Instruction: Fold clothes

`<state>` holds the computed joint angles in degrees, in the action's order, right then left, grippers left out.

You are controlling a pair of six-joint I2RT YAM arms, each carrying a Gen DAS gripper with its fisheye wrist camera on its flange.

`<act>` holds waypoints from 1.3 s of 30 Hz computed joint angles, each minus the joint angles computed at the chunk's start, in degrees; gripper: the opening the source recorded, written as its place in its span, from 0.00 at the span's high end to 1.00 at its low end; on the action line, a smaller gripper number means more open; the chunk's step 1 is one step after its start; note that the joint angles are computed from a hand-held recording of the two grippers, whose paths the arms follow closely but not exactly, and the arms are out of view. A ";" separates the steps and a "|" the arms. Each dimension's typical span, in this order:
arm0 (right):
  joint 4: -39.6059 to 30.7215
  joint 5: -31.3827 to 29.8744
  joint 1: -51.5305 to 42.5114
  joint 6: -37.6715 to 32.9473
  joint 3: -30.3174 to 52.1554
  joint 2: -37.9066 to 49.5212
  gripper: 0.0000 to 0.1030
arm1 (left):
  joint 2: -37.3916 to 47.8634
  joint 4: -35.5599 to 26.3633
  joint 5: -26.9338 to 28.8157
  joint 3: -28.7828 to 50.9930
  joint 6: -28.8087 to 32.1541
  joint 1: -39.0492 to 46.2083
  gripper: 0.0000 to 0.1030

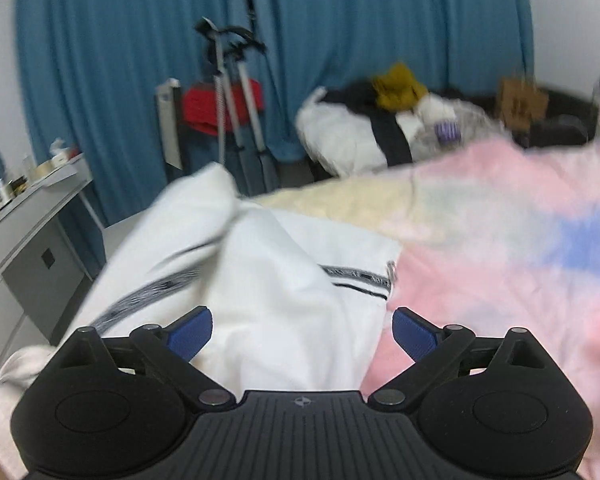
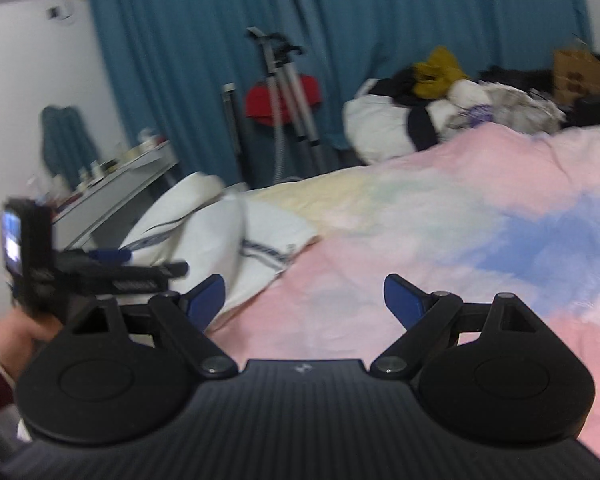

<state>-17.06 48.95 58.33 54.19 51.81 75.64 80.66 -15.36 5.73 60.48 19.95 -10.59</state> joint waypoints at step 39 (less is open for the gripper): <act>15.82 -20.80 -17.45 4.76 -17.29 -8.82 0.15 | -16.59 -19.64 22.87 5.94 9.05 7.45 0.95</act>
